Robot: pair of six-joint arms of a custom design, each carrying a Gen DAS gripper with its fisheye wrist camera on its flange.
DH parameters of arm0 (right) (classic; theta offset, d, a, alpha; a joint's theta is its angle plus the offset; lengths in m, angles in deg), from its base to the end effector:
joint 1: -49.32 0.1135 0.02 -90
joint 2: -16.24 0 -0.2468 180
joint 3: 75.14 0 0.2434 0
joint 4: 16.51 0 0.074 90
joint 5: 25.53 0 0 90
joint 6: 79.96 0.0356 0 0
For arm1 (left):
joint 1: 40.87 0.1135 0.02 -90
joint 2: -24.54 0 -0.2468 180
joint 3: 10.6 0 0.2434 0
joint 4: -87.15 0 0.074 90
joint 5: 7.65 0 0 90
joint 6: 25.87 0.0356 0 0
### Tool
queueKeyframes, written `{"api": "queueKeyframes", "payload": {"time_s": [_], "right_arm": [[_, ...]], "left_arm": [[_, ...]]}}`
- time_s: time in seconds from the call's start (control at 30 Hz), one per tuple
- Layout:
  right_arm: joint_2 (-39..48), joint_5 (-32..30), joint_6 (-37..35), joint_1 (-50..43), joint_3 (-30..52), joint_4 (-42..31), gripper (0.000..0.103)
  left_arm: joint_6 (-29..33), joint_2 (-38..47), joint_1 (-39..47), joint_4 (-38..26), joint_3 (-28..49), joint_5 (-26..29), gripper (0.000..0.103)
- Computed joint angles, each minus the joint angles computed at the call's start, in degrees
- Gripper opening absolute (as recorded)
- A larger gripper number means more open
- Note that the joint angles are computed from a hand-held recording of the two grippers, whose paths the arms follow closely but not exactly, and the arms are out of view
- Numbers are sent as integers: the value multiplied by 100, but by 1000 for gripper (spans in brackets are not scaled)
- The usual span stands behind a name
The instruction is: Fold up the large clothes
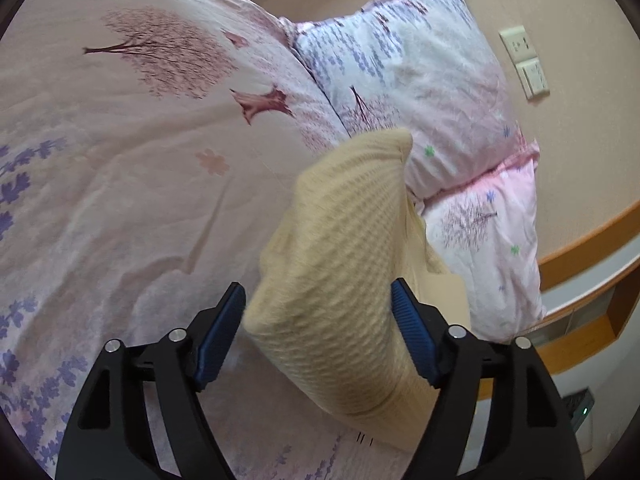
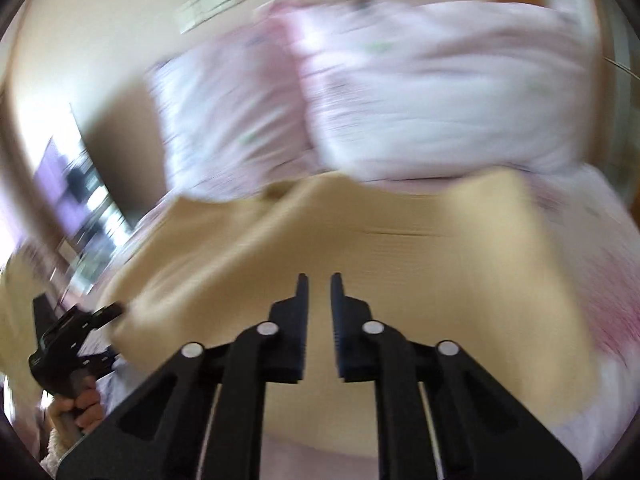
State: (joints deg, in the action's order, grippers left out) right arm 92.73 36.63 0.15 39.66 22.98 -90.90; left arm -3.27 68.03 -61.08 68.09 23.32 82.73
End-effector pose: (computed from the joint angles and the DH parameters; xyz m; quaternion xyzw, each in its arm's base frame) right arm 0.2516 -0.0260 0.3592 -0.0787 0.9197 0.1720 0.3441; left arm 0.1662 -0.0614 0.1904 -0.3427 0.7888 -0.3553 0.3663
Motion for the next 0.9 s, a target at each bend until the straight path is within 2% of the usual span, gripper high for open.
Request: {"api": "queueKeyframes", "payload": {"time_s": [0.03, 0.13, 0.3, 0.37, 0.47, 0.53, 0.67, 0.8, 0.9], "right_arm": [[120, 268, 121, 452, 56, 177, 5], [535, 567, 294, 1013, 356, 213, 4], [2214, 1081, 386, 1582, 1286, -795, 4], [2609, 1040, 528, 1607, 1511, -904, 1], [3183, 994, 589, 1612, 2404, -1498, 1], [3151, 938, 512, 1573, 2503, -1581, 1], [2423, 598, 581, 1231, 2042, -1168, 3], [2752, 793, 527, 1137, 2393, -1488, 4], [2880, 745, 512, 1136, 2121, -1464, 4]], "left_arm": [[-36, -76, 18, 23, -52, -15, 75], [-1, -94, 14, 14, -51, -55, 75], [199, 111, -69, 40, 58, -83, 75], [266, 205, -85, 86, 91, -65, 75], [303, 259, -59, 173, 84, -18, 76], [357, 338, -45, 168, 131, 32, 76], [421, 383, -21, 191, 153, 88, 76], [419, 556, 3, 349, 197, 169, 76], [362, 683, 15, 449, 243, 175, 76]]}}
